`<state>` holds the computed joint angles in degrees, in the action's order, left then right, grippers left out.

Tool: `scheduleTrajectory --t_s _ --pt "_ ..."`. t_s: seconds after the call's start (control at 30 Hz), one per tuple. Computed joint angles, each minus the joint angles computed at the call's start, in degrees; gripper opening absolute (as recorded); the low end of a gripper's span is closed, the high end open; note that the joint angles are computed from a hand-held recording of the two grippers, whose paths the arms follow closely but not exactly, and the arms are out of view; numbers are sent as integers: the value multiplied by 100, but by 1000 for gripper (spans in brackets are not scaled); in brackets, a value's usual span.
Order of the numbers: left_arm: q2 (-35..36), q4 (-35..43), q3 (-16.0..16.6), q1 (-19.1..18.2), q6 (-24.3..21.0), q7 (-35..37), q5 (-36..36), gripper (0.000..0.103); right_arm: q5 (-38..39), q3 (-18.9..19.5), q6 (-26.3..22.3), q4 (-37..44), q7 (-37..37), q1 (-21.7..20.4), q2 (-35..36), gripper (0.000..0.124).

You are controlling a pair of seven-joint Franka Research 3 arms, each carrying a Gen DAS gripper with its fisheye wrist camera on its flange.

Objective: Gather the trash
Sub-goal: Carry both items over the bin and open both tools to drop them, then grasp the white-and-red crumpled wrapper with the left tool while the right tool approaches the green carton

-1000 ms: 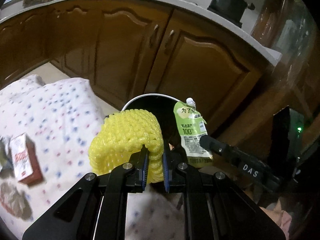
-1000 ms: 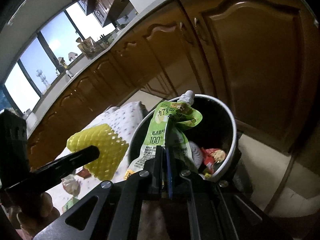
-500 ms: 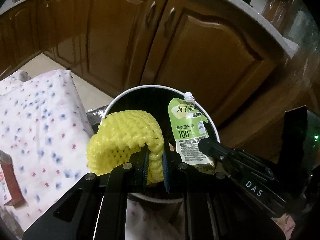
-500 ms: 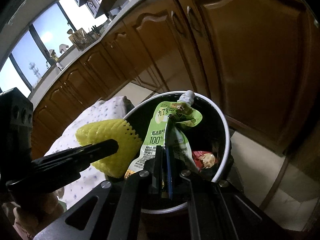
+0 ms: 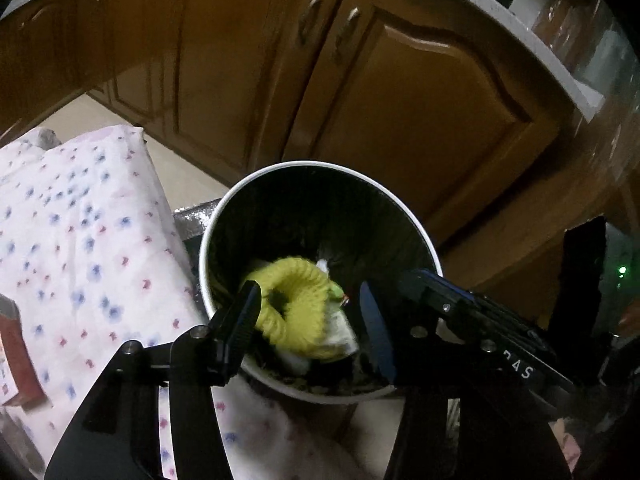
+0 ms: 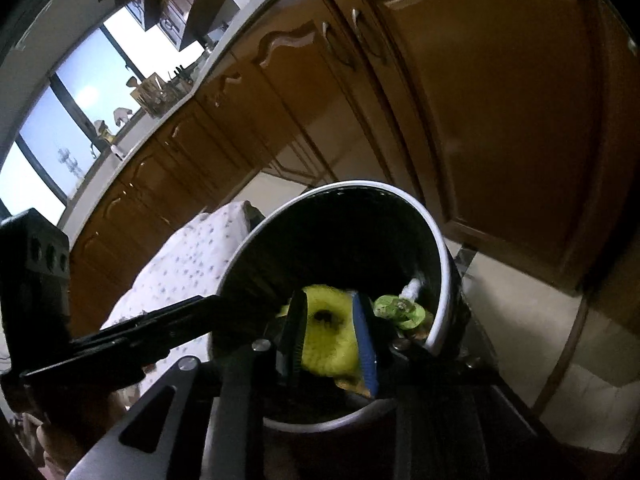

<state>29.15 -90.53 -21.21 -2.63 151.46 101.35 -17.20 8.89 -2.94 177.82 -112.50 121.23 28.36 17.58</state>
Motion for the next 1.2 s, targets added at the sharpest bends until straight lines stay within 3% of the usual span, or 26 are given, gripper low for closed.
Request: scheduleTrajectory --t_s 0.27,0.33,0.53,0.87,1.13,1.2 --pt "-771 -1110 -166 390 614 361 -722 53 -174 -327 335 -313 363 451 -231 44" --pt "-1061 -1516 -231 543 852 609 -1064 55 -124 -273 467 -405 366 480 -283 47" --pt "-1834 -2471 -157 729 1180 1460 -2209 56 -32 -587 705 -534 373 1085 -329 53" --pt "-2926 -3733 576 503 1451 2458 -3761 56 551 468 701 -324 -313 635 -171 55" --pt "-3314 -4244 1319 160 1565 2395 -3912 56 836 834 705 -344 -656 624 -160 61" --pt "-3370 -4319 1496 64 1613 2385 -3914 56 902 1110 673 -298 -834 427 -124 61"
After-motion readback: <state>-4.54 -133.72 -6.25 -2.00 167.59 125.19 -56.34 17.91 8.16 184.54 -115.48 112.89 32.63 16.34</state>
